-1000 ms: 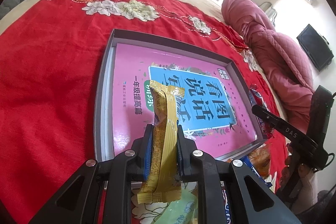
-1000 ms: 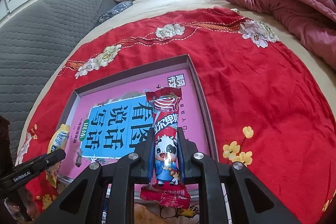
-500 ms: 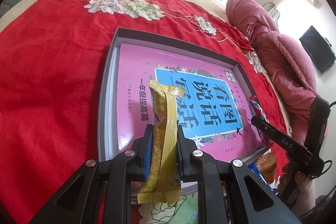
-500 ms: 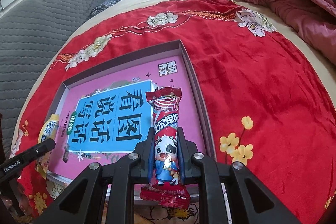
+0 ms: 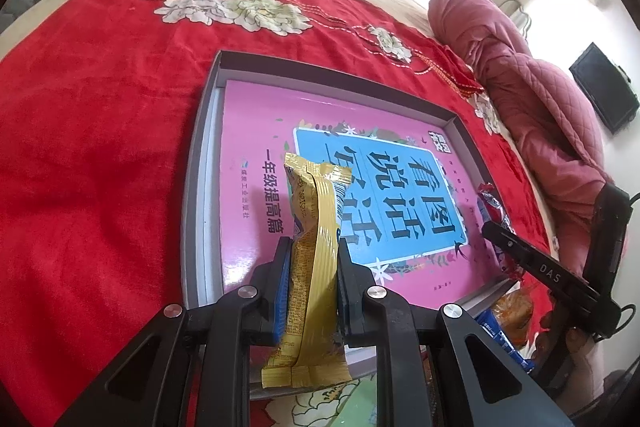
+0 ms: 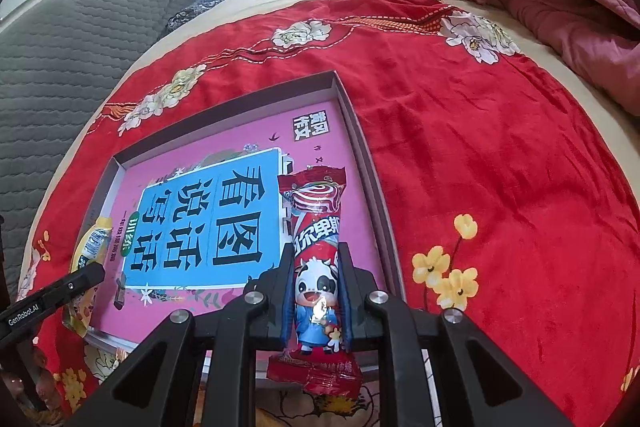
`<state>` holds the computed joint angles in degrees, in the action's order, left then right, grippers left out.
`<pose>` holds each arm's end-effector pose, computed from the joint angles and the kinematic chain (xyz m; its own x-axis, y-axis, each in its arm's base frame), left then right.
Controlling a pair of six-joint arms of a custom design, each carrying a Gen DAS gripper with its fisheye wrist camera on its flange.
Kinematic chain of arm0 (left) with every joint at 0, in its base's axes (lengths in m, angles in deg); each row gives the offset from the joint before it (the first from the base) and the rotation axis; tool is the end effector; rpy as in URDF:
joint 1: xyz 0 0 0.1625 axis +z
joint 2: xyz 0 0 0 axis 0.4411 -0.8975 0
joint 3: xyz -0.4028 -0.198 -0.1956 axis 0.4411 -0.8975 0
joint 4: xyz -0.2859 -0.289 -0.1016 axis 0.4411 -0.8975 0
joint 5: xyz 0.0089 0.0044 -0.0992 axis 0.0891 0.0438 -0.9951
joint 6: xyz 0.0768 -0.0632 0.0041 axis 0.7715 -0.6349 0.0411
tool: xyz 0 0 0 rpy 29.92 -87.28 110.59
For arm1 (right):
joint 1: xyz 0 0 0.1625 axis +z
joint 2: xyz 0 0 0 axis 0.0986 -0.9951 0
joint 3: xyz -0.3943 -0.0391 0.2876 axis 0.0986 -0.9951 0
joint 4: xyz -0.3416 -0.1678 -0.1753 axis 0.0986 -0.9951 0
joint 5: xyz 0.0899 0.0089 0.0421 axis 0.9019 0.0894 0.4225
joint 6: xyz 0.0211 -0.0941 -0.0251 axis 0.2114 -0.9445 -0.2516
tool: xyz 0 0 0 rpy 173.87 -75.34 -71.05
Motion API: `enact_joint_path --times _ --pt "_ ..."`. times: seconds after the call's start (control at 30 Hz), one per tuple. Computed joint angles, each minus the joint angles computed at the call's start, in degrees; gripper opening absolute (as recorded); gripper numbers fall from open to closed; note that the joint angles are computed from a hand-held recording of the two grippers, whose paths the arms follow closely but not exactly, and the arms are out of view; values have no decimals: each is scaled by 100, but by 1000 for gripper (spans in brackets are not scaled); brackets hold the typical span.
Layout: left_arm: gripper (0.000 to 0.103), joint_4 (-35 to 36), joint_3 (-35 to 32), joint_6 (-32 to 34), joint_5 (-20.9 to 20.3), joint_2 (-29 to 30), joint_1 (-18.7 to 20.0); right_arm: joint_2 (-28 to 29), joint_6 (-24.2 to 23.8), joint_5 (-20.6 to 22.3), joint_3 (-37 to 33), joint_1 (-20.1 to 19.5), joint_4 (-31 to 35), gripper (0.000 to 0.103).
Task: Organize snacks
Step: 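Lower the cow-print stick into the box lid and open the right gripper while the left releases the yellow bar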
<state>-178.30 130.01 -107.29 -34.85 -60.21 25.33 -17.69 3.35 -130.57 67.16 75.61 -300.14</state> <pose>-0.1960 -0.5420 -0.0021 -0.9254 0.1004 -0.3654 0.2547 0.8788 -0.4036 0.0117 -0.5310 0.1800 -0.8235 0.1109 0.5564 -0.2526 0.8065 -0.5346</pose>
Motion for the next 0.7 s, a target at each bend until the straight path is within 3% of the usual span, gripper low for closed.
enact_joint_path --times 0.57,0.7 --pt "20 -18 -20 7 -168 -33 89 29 -53 -235 -14 44 -119 21" --pt "25 -21 -27 10 -243 -51 121 30 -89 -249 2 68 -169 22"
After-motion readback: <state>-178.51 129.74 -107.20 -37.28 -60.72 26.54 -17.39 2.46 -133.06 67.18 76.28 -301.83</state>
